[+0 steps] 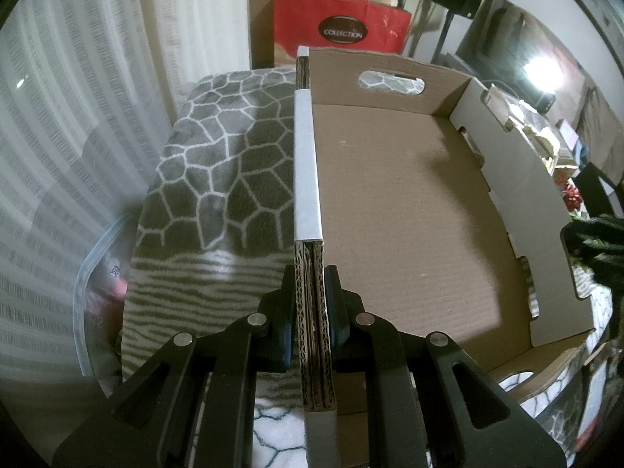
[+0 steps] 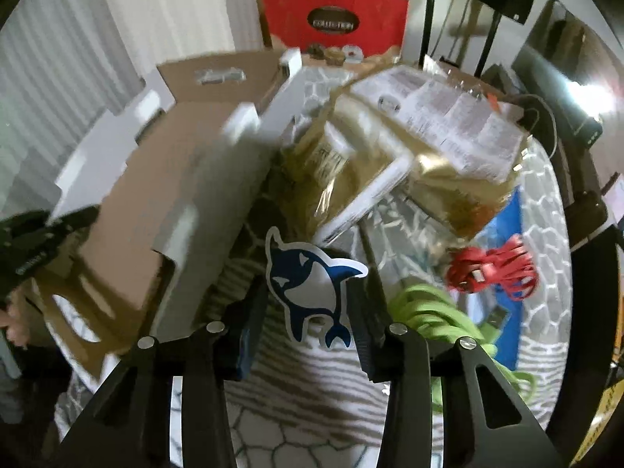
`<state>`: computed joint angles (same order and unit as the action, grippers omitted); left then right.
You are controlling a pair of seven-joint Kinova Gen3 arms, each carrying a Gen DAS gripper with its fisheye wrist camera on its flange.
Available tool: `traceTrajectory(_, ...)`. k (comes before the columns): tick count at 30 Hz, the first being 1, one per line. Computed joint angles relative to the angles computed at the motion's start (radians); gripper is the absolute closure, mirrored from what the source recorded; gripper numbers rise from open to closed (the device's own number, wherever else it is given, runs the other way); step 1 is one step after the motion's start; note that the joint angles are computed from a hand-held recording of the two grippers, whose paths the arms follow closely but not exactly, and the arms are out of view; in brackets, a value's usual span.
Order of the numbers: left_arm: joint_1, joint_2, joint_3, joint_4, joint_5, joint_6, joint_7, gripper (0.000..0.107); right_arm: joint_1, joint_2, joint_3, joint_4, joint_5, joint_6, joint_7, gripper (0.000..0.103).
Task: Organize objects
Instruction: 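Carry the whale sticker into the tray and open the right gripper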
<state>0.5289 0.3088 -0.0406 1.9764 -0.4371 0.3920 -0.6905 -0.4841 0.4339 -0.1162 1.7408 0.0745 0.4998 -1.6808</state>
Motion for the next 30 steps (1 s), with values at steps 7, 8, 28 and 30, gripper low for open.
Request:
traceTrajectory(7,-0.005,-0.001,0.002,0.001,0.006,-0.003,-0.007,0.096,0.006,-0.097,-0.038,-0.004,-0.018,0.011,0.035,0.062)
traceTrajectory(8,-0.005,-0.001,0.001,0.000,0.006,-0.003,-0.007,0.096,0.022,-0.102,-0.066,-0.015,-0.048,0.015,0.066,0.062)
traceTrajectory(28,-0.005,-0.002,0.003,-0.002,0.005,0.003,-0.003,0.096,-0.007,-0.017,-0.104,-0.115,-0.182,0.048,0.173,0.047)
traceTrajectory(30,-0.008,-0.002,0.005,-0.002,0.007,0.003,-0.006,0.096,0.011,-0.037,-0.108,-0.103,-0.198,0.041,0.183,0.047)
